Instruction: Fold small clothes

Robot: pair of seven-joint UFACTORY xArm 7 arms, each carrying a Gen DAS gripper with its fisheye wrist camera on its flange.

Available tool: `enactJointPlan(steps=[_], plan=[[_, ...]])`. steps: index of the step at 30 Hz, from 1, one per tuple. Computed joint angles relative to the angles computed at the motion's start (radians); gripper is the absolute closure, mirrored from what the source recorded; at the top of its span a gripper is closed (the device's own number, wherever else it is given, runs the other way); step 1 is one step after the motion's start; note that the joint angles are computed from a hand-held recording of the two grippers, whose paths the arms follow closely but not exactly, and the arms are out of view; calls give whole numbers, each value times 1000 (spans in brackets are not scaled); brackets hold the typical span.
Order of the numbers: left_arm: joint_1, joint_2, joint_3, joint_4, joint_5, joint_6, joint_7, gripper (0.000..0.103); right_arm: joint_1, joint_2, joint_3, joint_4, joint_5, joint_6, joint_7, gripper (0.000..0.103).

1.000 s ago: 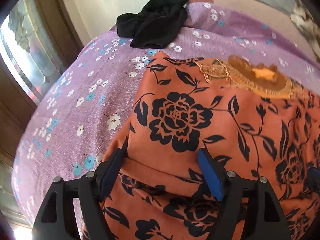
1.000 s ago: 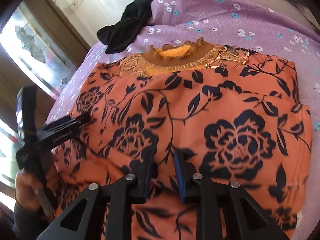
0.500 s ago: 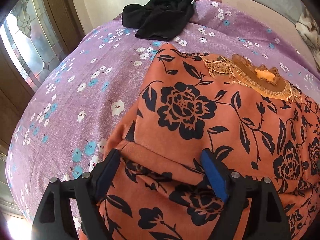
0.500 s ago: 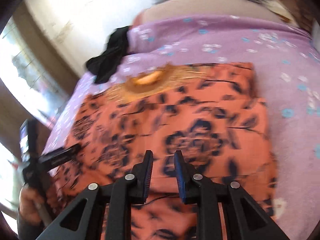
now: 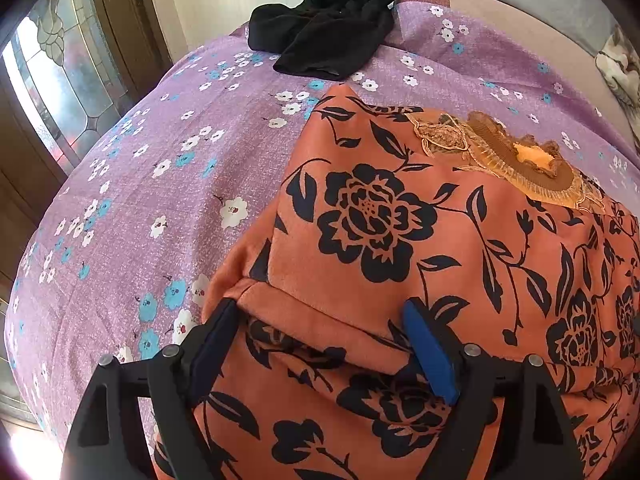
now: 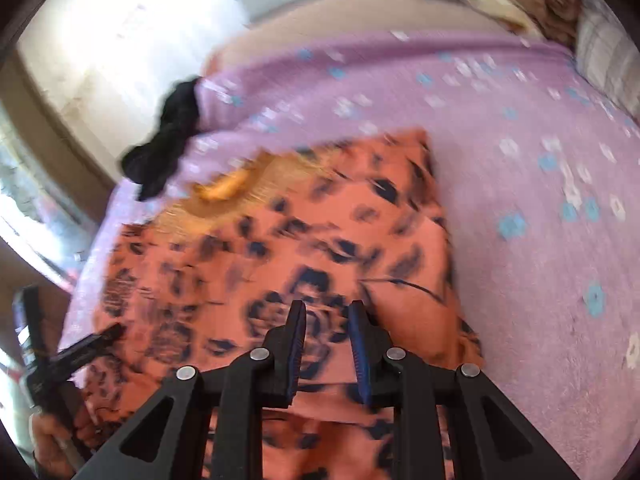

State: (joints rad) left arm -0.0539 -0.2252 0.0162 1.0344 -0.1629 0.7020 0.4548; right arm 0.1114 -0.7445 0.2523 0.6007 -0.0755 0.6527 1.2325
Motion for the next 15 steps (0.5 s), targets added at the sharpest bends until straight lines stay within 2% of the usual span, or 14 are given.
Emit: enactJointPlan(steps=[5,8,11,13,15], plan=[[0,-2,-1,-6,1,-8,1,18,-20,12,32,37,-47,-4,-2,78],[-1,-2,2,-3,-5,-4,2,19,15,48,18,44,-40,-44,-43,77],[-7,-9,14,1,-48,-12,20,19,34,108,23,88,-38,-16,-77,76],[-11,-17,21,-2,-79,-45,35,19,34,119,25,102,-46,-17,-78,76],[0,-20,14,-10,-62,-105,14,19,29,117,28,100,-51,-45,-63,76]])
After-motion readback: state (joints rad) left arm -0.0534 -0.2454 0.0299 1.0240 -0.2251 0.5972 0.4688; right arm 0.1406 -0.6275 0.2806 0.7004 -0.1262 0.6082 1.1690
